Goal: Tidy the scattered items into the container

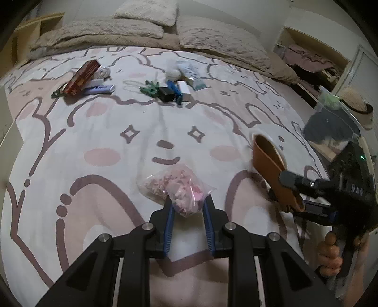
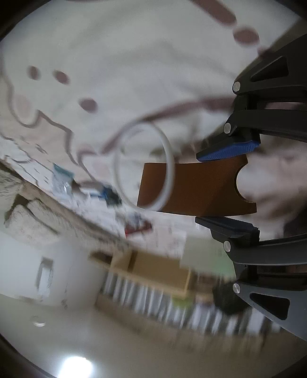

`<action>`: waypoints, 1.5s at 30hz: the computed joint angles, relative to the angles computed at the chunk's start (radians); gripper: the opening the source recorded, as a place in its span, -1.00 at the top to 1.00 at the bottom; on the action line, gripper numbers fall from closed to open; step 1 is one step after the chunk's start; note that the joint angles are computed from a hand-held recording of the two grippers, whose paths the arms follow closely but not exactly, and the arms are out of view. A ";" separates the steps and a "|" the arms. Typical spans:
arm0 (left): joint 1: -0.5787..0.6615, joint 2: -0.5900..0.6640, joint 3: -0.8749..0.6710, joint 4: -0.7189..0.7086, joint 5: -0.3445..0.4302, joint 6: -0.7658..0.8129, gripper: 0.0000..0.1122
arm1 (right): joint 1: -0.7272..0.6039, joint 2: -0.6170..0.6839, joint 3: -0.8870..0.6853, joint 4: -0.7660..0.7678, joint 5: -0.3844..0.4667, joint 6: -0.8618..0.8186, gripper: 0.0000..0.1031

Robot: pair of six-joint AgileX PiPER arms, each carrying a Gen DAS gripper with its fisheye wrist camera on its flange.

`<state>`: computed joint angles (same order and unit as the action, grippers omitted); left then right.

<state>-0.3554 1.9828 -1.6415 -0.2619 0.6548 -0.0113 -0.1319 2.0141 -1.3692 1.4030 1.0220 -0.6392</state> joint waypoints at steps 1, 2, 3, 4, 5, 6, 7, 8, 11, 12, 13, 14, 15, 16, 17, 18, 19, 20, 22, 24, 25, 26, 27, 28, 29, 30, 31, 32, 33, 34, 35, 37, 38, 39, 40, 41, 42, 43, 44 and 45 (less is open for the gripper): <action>-0.004 -0.005 0.004 0.003 -0.004 0.002 0.58 | -0.003 0.012 -0.003 0.031 0.038 -0.013 0.10; -0.008 -0.010 0.010 0.005 -0.010 0.004 0.58 | 0.001 0.014 -0.007 0.043 0.057 -0.020 0.10; -0.011 -0.016 0.018 0.008 -0.016 0.006 0.58 | 0.007 0.011 -0.011 0.044 0.064 -0.025 0.10; -0.014 -0.022 0.026 0.013 -0.021 0.005 0.58 | 0.013 0.003 -0.011 0.039 0.064 -0.029 0.10; -0.017 -0.027 0.034 0.020 -0.025 0.004 0.58 | 0.022 -0.007 -0.016 0.027 0.059 -0.028 0.10; -0.020 -0.029 0.038 0.027 -0.027 0.000 0.58 | 0.029 -0.017 -0.020 0.013 0.050 -0.026 0.10; -0.023 -0.030 0.042 0.040 -0.027 -0.006 0.58 | 0.037 -0.029 -0.023 -0.010 0.035 -0.023 0.10; -0.029 -0.031 0.047 0.069 -0.025 -0.027 0.58 | 0.048 -0.046 -0.026 -0.042 0.011 -0.017 0.10; -0.037 -0.028 0.060 0.109 -0.010 -0.056 0.58 | 0.098 -0.116 -0.040 -0.237 -0.098 0.054 0.10; -0.034 -0.030 0.070 0.099 -0.005 -0.050 0.58 | 0.119 -0.139 -0.038 -0.310 -0.137 0.080 0.10; -0.032 -0.035 0.082 0.089 -0.005 -0.043 0.58 | 0.141 -0.164 -0.029 -0.376 -0.170 0.107 0.10; -0.032 -0.040 0.093 0.085 -0.006 -0.041 0.58 | 0.150 -0.172 -0.019 -0.403 -0.183 0.117 0.10; -0.035 -0.047 0.104 0.089 -0.011 -0.045 0.58 | 0.158 -0.181 -0.006 -0.427 -0.196 0.128 0.10; -0.039 -0.053 0.113 0.094 -0.017 -0.051 0.58 | 0.168 -0.189 0.008 -0.449 -0.213 0.138 0.10; -0.041 -0.058 0.119 0.098 -0.021 -0.055 0.58 | 0.182 -0.199 0.020 -0.493 -0.233 0.171 0.10; -0.044 -0.061 0.126 0.108 -0.029 -0.069 0.58 | 0.196 -0.209 0.033 -0.541 -0.255 0.204 0.10; -0.044 -0.060 0.128 0.118 -0.031 -0.083 0.58 | 0.198 -0.215 0.056 -0.561 -0.274 0.199 0.10; -0.043 -0.056 0.125 0.120 -0.029 -0.089 0.52 | 0.209 -0.224 0.071 -0.594 -0.291 0.216 0.10; -0.040 -0.050 0.120 0.135 -0.033 -0.119 0.10 | 0.212 -0.230 0.107 -0.609 -0.325 0.195 0.10; -0.038 -0.052 0.123 0.143 -0.056 -0.139 -0.25 | 0.228 -0.244 0.121 -0.659 -0.352 0.213 0.10; -0.035 -0.051 0.120 0.137 -0.061 -0.136 -0.25 | 0.235 -0.243 0.116 -0.683 -0.359 0.226 0.10; -0.034 -0.045 0.113 0.139 -0.063 -0.138 -0.25 | 0.238 -0.245 0.117 -0.696 -0.365 0.231 0.10; -0.034 -0.040 0.106 0.144 -0.064 -0.143 -0.25 | 0.242 -0.242 0.117 -0.703 -0.374 0.234 0.10; -0.034 -0.032 0.098 0.143 -0.066 -0.143 -0.25 | 0.242 -0.239 0.117 -0.702 -0.379 0.232 0.10; -0.032 -0.025 0.091 0.135 -0.066 -0.137 -0.26 | 0.243 -0.238 0.117 -0.700 -0.384 0.232 0.10; -0.030 -0.017 0.081 0.126 -0.065 -0.131 -0.26 | 0.242 -0.238 0.119 -0.696 -0.389 0.229 0.10; -0.029 -0.009 0.070 0.123 -0.062 -0.130 -0.26 | 0.246 -0.237 0.116 -0.699 -0.392 0.234 0.10; -0.029 -0.002 0.059 0.123 -0.060 -0.133 -0.26 | 0.246 -0.236 0.116 -0.700 -0.395 0.231 0.10; -0.029 0.008 0.046 0.125 -0.058 -0.136 -0.26 | 0.248 -0.236 0.117 -0.701 -0.397 0.229 0.09; -0.028 0.017 0.032 0.125 -0.054 -0.138 -0.26 | 0.250 -0.237 0.117 -0.704 -0.399 0.231 0.09; -0.027 0.026 0.019 0.122 -0.050 -0.140 -0.26 | 0.252 -0.236 0.116 -0.707 -0.401 0.232 0.09; -0.023 0.040 -0.001 0.103 -0.043 -0.133 -0.26 | 0.253 -0.234 0.114 -0.694 -0.397 0.211 -0.01; -0.021 0.044 -0.007 0.095 -0.041 -0.131 -0.26 | 0.251 -0.233 0.115 -0.670 -0.390 0.183 -0.20; -0.019 0.047 -0.011 0.083 -0.041 -0.126 -0.30 | 0.251 -0.233 0.116 -0.652 -0.386 0.163 -0.40; -0.016 0.048 -0.012 0.067 -0.040 -0.115 -0.34 | 0.256 -0.235 0.116 -0.648 -0.387 0.154 -0.46; -0.012 0.048 -0.012 0.047 -0.040 -0.103 -0.40 | 0.268 -0.239 0.116 -0.669 -0.395 0.166 -0.49; -0.010 0.049 -0.013 0.035 -0.039 -0.097 -0.42 | 0.280 -0.241 0.114 -0.702 -0.404 0.188 -0.49; -0.010 0.049 -0.016 0.042 -0.034 -0.101 -0.42 | 0.287 -0.240 0.113 -0.720 -0.409 0.198 -0.49; -0.015 0.052 -0.022 0.071 -0.028 -0.121 -0.42 | 0.290 -0.240 0.112 -0.729 -0.411 0.202 -0.49; -0.024 0.055 -0.031 0.127 -0.018 -0.160 -0.42 | 0.289 -0.239 0.112 -0.726 -0.411 0.199 -0.49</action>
